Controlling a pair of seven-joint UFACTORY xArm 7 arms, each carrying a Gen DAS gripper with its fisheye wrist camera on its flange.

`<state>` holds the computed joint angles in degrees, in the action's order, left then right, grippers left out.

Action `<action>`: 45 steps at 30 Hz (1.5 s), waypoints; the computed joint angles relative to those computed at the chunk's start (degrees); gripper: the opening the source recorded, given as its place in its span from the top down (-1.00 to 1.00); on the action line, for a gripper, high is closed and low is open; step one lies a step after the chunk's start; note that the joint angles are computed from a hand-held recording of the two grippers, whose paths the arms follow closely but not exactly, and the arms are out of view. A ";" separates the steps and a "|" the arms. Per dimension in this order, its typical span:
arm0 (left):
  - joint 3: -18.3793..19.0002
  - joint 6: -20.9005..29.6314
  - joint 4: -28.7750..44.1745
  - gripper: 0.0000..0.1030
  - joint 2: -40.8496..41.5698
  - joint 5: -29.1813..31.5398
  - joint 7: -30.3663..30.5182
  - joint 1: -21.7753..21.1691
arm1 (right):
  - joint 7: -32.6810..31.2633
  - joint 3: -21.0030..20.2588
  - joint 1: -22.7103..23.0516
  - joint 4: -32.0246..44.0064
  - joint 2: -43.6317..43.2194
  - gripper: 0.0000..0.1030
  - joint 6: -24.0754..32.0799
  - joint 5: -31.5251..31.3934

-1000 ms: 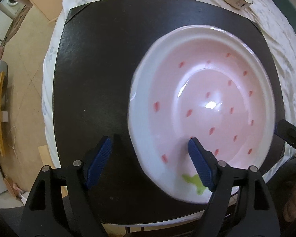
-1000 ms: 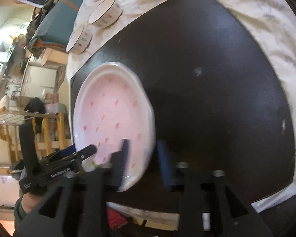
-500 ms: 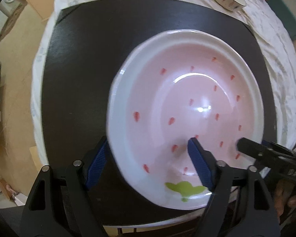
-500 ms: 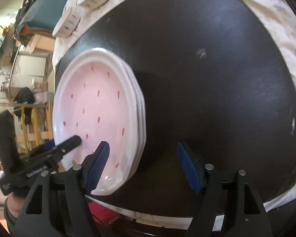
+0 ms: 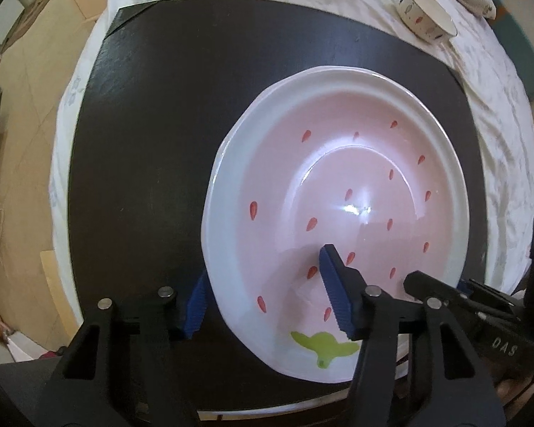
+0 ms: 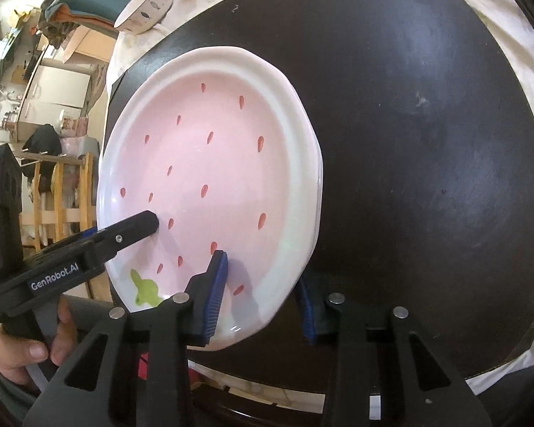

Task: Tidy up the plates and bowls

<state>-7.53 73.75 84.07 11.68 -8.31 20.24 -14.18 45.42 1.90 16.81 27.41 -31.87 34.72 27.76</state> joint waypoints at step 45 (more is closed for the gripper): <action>-1.46 -16.71 2.06 -0.07 3.05 2.85 0.31 -3.83 | 11.70 5.90 -17.93 1.07 -2.25 0.12 -1.14 -25.03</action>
<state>-8.98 57.04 86.13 14.74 -5.47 20.56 -18.01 57.13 7.80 -1.12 28.48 -34.12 33.58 2.73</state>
